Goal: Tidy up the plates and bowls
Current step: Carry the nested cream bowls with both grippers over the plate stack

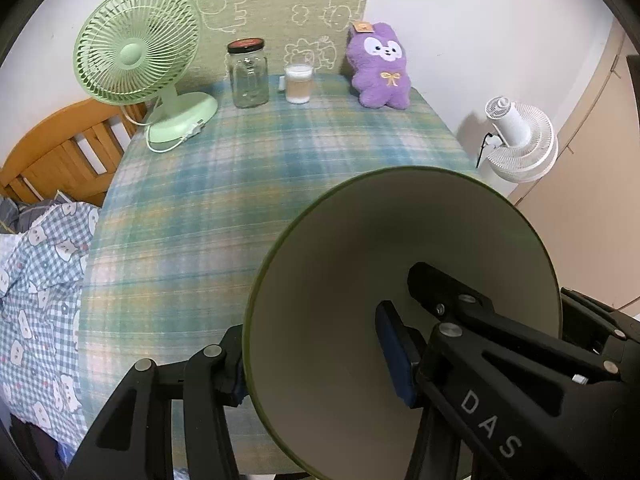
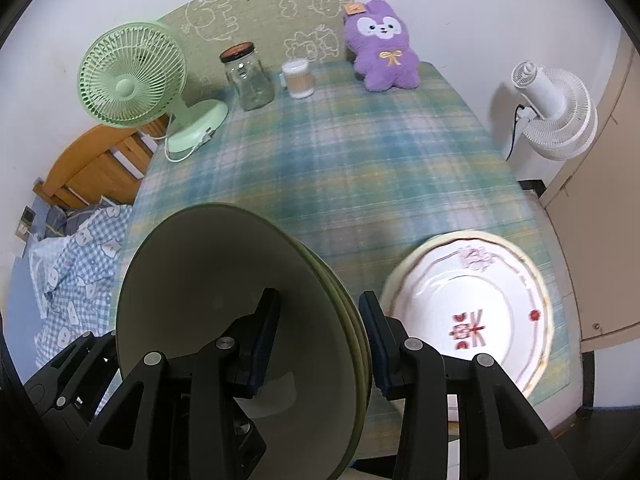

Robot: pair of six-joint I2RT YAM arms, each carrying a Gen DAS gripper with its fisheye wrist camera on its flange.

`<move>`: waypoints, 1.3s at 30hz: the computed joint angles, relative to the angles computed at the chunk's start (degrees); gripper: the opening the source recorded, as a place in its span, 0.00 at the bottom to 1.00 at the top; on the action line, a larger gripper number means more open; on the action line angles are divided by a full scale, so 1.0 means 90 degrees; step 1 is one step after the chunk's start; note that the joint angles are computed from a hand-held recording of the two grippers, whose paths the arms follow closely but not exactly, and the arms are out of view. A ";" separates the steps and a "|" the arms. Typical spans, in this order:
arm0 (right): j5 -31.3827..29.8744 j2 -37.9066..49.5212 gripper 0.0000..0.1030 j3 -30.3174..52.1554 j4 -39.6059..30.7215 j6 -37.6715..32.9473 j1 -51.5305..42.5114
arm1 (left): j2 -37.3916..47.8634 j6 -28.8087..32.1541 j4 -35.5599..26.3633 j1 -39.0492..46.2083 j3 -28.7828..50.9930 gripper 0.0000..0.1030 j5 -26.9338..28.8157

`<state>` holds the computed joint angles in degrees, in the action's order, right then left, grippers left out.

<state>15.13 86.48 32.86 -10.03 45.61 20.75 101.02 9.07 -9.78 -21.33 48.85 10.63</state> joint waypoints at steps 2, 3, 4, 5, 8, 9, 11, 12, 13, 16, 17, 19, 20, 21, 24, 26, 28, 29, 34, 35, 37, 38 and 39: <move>-0.0080 -0.0319 0.43 -0.0195 -0.0082 -0.0288 -0.0223 | -0.0081 -0.0184 0.0014 -0.0204 -0.0049 0.53 -0.0092; -0.0113 -0.0421 0.43 -0.0267 -0.0092 -0.0384 -0.0307 | -0.0089 -0.0331 0.0029 -0.0348 -0.0052 0.53 -0.0163; -0.0195 -0.0587 0.43 -0.0385 -0.0106 -0.0567 -0.0481 | -0.0089 -0.0515 0.0054 -0.0500 -0.0061 0.53 -0.0245; -0.0239 -0.0665 0.43 -0.0452 -0.0102 -0.0657 -0.0566 | -0.0088 -0.0659 0.0086 -0.0631 -0.0083 0.53 -0.0316; -0.0543 -0.0992 0.43 -0.0784 -0.0046 -0.1153 -0.1103 | -0.0036 -0.1012 0.0072 -0.1024 -0.0051 0.53 -0.0538; -0.0632 -0.1030 0.43 -0.0865 0.0004 -0.1258 -0.1249 | 0.0003 -0.1134 0.0066 -0.1154 -0.0028 0.53 -0.0610; -0.0871 -0.1119 0.43 -0.1042 0.0087 -0.1582 -0.1648 | 0.0106 -0.1363 0.0057 -0.1386 0.0033 0.53 -0.0720; -0.0968 -0.1139 0.43 -0.1100 0.0114 -0.1745 -0.1826 | 0.0158 -0.1458 0.0047 -0.1485 0.0074 0.53 -0.0766; -0.1042 -0.1152 0.43 -0.1145 0.0134 -0.1875 -0.1966 | 0.0240 -0.1591 0.0048 -0.1613 0.0131 0.53 -0.0818; -0.1307 -0.1148 0.43 -0.1283 0.0239 -0.2374 -0.2505 | 0.0416 -0.1866 0.0073 -0.1891 0.0236 0.53 -0.0928; -0.1374 -0.1152 0.43 -0.1327 0.0264 -0.2499 -0.2643 | 0.0495 -0.1960 0.0093 -0.1987 0.0272 0.53 -0.0968; -0.1556 -0.1047 0.43 -0.1410 0.0411 -0.2860 -0.3019 | 0.0662 -0.2119 0.0116 -0.2128 0.0365 0.53 -0.1024; -0.1655 -0.0959 0.43 -0.1441 0.0497 -0.3046 -0.3209 | 0.0748 -0.2197 0.0145 -0.2196 0.0398 0.53 -0.1053; -0.1714 -0.0914 0.43 -0.1458 0.0538 -0.3160 -0.3326 | 0.0844 -0.2284 0.0165 -0.2267 0.0442 0.53 -0.1080; -0.1934 -0.0593 0.43 -0.1520 0.0805 -0.3565 -0.3742 | 0.1104 -0.2489 0.0193 -0.2444 0.0562 0.53 -0.1152; -0.2039 -0.0392 0.43 -0.1528 0.0943 -0.3747 -0.3938 | 0.1243 -0.2599 0.0185 -0.2551 0.0648 0.53 -0.1189; -0.2128 -0.0160 0.43 -0.1530 0.1093 -0.3966 -0.4144 | 0.1377 -0.2706 0.0170 -0.2637 0.0717 0.53 -0.1209; -0.2192 -0.0021 0.43 -0.1525 0.1165 -0.4087 -0.4263 | 0.1446 -0.2763 0.0148 -0.2680 0.0760 0.53 -0.1220; -0.2441 0.0401 0.43 -0.1574 0.1527 -0.4445 -0.4647 | 0.1614 -0.2918 0.0229 -0.2883 0.0816 0.53 -0.1440; -0.2492 0.0438 0.43 -0.1542 0.1509 -0.4478 -0.4708 | 0.1636 -0.2941 0.0187 -0.2908 0.0866 0.53 -0.1479; -0.2581 0.0531 0.43 -0.1458 0.1464 -0.4549 -0.4801 | 0.1661 -0.2988 0.0118 -0.2936 0.0922 0.53 -0.1497; -0.2580 0.0535 0.43 -0.1426 0.1414 -0.4557 -0.4802 | 0.1664 -0.3007 0.0071 -0.2943 0.0949 0.53 -0.1484; -0.2582 0.0519 0.43 -0.1414 0.1365 -0.4586 -0.4824 | 0.1664 -0.3047 0.0007 -0.2961 0.0975 0.53 -0.1470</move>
